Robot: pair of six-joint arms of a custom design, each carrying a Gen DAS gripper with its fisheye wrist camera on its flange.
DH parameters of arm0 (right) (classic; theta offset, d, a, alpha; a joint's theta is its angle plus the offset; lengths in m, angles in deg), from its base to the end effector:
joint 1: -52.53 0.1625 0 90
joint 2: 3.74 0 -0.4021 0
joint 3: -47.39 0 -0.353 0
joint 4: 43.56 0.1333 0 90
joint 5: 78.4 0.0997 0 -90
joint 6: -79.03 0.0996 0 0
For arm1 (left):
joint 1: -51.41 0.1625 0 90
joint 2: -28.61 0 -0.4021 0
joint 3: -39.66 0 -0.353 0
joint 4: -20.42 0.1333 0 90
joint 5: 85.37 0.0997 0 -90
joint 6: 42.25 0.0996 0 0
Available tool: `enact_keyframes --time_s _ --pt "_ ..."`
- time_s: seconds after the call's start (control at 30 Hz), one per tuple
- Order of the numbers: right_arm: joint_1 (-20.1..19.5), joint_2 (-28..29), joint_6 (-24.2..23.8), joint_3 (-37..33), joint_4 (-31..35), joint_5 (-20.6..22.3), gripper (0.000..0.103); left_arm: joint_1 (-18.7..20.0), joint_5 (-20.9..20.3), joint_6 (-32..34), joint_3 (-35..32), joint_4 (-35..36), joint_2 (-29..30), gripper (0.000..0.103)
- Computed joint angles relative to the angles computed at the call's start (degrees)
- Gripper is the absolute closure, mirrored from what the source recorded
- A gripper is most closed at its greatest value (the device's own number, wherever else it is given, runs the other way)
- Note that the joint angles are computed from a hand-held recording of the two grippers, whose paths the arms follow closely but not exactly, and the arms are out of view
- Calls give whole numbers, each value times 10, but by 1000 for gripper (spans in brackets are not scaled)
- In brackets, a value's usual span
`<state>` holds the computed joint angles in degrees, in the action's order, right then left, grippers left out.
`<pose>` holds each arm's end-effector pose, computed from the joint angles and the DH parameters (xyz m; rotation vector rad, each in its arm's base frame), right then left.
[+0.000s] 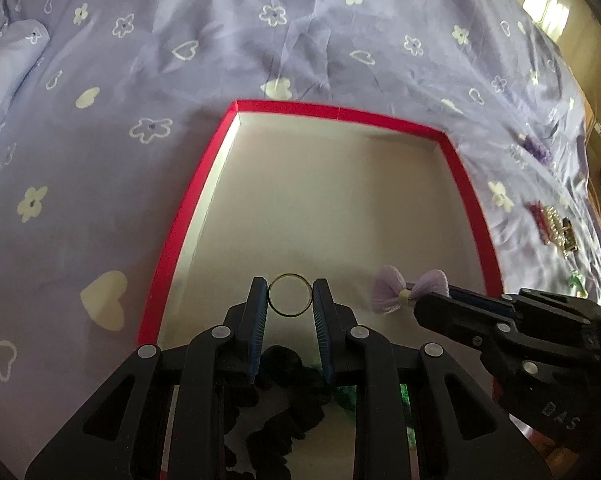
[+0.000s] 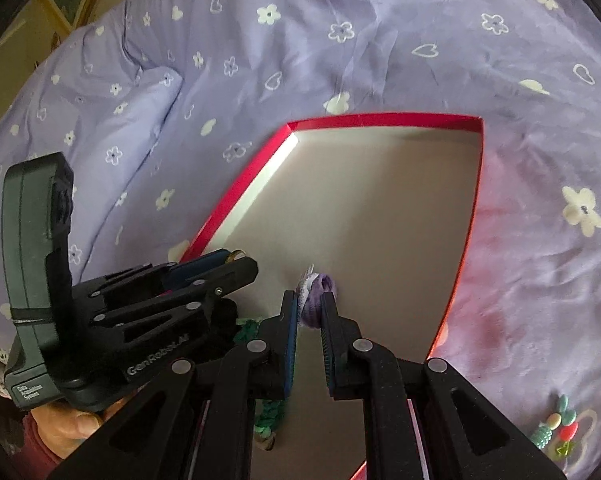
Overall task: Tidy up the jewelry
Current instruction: 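Carry the gold ring and purple bow clip with both tools into the box, then open both tools to release the ring and bow clip in the box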
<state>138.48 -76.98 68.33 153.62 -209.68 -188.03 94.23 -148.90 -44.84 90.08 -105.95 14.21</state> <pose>0.0608 -0.5546 0.3550 -0.0262 -2.5624 0.9453 -0.4478 -0.6573 -0.0336 1.0270 2.5097 -0.2759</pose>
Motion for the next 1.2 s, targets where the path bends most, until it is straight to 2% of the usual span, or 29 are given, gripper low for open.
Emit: enact_keyframes --time_s 0.5,0.67,0.77,0.93,1.07,1.2 --pt "5 3 -1 -7 25 -17 87 1 12 -1 -8 23 8 82" --pt "4 0 2 -5 25 -12 82 2 14 -10 -13 30 9 80" --pt "6 -2 0 0 20 -15 73 2 18 -15 -13 35 8 76" --pt "4 -15 3 12 12 -5 73 0 20 -21 -5 35 -1 74" --pt "6 -38 4 32 -4 4 73 -4 21 -23 10 24 -12 61" --pt "8 -73 8 62 -21 10 72 -7 24 -26 19 21 -17 59"
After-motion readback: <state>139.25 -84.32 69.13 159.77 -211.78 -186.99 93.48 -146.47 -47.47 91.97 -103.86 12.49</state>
